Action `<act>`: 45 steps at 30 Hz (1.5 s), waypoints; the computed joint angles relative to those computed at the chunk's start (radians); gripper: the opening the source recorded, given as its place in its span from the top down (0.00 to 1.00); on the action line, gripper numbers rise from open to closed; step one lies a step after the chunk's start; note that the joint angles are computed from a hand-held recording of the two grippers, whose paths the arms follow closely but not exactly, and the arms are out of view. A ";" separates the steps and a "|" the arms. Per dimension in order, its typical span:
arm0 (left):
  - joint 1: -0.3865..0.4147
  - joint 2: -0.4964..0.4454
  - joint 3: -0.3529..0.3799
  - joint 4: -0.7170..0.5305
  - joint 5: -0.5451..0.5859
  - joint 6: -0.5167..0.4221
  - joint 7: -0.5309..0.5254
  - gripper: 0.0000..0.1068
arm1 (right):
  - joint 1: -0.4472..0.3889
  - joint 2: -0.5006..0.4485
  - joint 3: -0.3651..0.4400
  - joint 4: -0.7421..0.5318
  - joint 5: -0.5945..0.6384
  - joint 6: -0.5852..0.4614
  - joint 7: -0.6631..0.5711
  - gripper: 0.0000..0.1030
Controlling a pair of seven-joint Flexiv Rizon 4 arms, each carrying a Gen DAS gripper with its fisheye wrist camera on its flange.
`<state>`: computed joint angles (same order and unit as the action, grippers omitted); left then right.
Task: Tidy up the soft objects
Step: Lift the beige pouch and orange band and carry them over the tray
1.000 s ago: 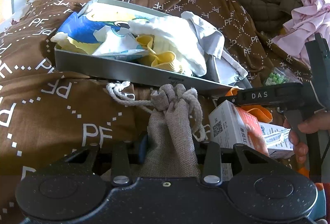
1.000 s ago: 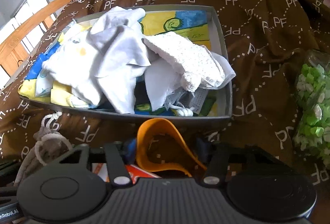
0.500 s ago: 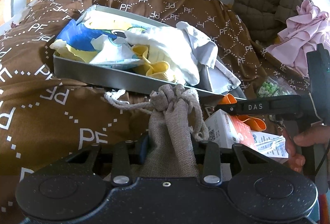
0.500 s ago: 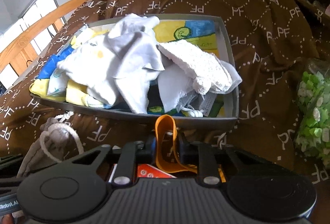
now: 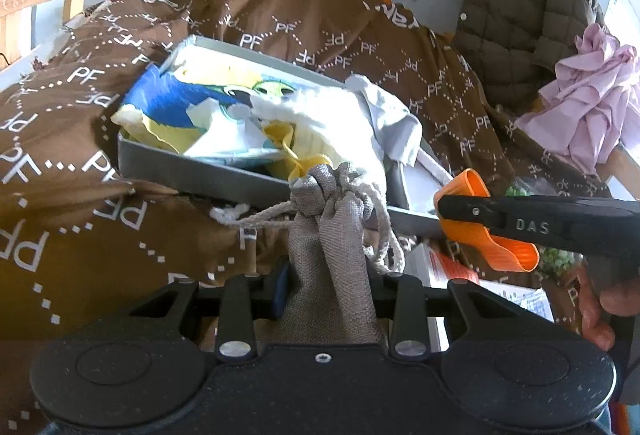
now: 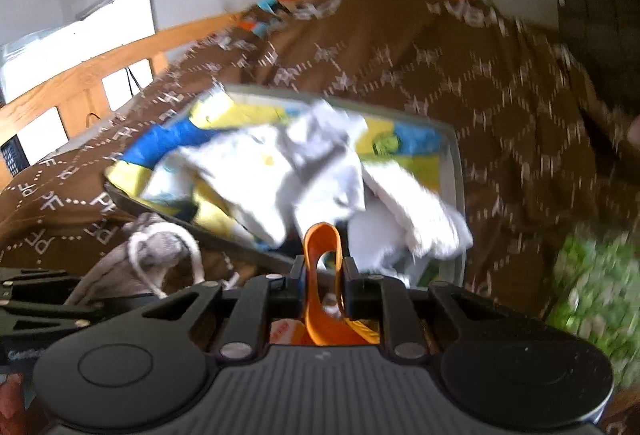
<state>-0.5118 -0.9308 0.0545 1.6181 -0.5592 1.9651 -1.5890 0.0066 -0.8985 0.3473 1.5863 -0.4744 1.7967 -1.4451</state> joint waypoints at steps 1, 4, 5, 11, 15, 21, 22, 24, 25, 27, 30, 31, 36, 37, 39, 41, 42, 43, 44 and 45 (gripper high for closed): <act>0.000 0.000 0.000 0.001 0.000 0.009 -0.004 0.66 | 0.012 0.007 -0.016 0.009 0.004 0.027 -0.007 0.82; 0.001 0.000 -0.004 0.003 -0.002 0.031 -0.007 0.66 | 0.044 0.021 -0.058 0.028 0.006 0.097 -0.011 0.82; 0.001 0.000 -0.004 0.004 -0.005 0.037 -0.006 0.66 | 0.050 0.023 -0.067 0.031 0.000 0.112 -0.008 0.82; 0.006 -0.002 -0.014 0.001 -0.015 0.072 0.011 0.66 | 0.087 0.030 -0.130 0.046 -0.024 0.198 0.017 0.82; 0.013 -0.006 -0.022 -0.001 -0.022 0.125 0.030 0.66 | 0.095 0.026 -0.152 0.044 -0.045 0.247 0.045 0.82; 0.027 -0.015 -0.035 -0.032 -0.060 0.197 0.091 0.66 | 0.112 0.018 -0.191 0.041 -0.072 0.325 0.073 0.82; 0.032 -0.018 -0.039 -0.044 -0.064 0.206 0.103 0.66 | 0.110 0.014 -0.192 0.036 -0.085 0.336 0.080 0.82; 0.049 -0.028 -0.049 -0.079 -0.068 0.215 0.131 0.66 | 0.113 0.013 -0.202 0.030 -0.100 0.348 0.092 0.82; 0.062 -0.033 -0.058 -0.098 -0.058 0.220 0.140 0.66 | 0.118 0.014 -0.210 0.027 -0.102 0.355 0.094 0.82; 0.081 -0.050 -0.063 -0.146 -0.043 0.231 0.170 0.66 | 0.128 0.017 -0.221 0.018 -0.107 0.353 0.104 0.82; 0.106 -0.086 -0.072 -0.232 -0.040 0.250 0.212 0.66 | 0.135 0.014 -0.222 -0.011 -0.119 0.335 0.131 0.82; 0.131 -0.094 -0.098 -0.252 -0.018 0.252 0.204 0.66 | 0.148 0.010 -0.231 -0.031 -0.112 0.326 0.132 0.82; 0.225 -0.124 -0.179 -0.272 0.071 0.286 0.113 0.66 | 0.151 -0.047 -0.184 -0.172 -0.157 0.254 0.201 0.81; 0.237 -0.128 -0.187 -0.272 0.076 0.282 0.098 0.66 | 0.152 -0.065 -0.171 -0.210 -0.170 0.233 0.219 0.81; 0.270 -0.134 -0.211 -0.267 0.091 0.264 0.051 0.66 | 0.154 -0.106 -0.139 -0.291 -0.198 0.190 0.250 0.81; 0.297 -0.138 -0.225 -0.266 0.110 0.238 0.009 0.66 | 0.144 -0.152 -0.083 -0.372 -0.240 0.130 0.276 0.80; 0.307 -0.140 -0.228 -0.265 0.119 0.221 -0.008 0.66 | 0.142 -0.178 -0.055 -0.416 -0.259 0.094 0.278 0.80; 0.317 -0.141 -0.228 -0.262 0.130 0.206 -0.023 0.66 | 0.142 -0.201 -0.027 -0.456 -0.271 0.057 0.270 0.80; 0.322 -0.140 -0.225 -0.260 0.136 0.187 -0.034 0.66 | 0.145 -0.220 -0.002 -0.488 -0.274 0.019 0.257 0.80; 0.326 -0.140 -0.222 -0.262 0.141 0.166 -0.042 0.66 | 0.138 -0.242 0.043 -0.520 -0.284 -0.024 0.238 0.80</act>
<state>-0.1853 -1.0708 -0.1674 1.3564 -0.4184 2.1313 -1.6307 0.1450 -1.1406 0.3900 1.0667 -0.7581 1.7726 -1.2070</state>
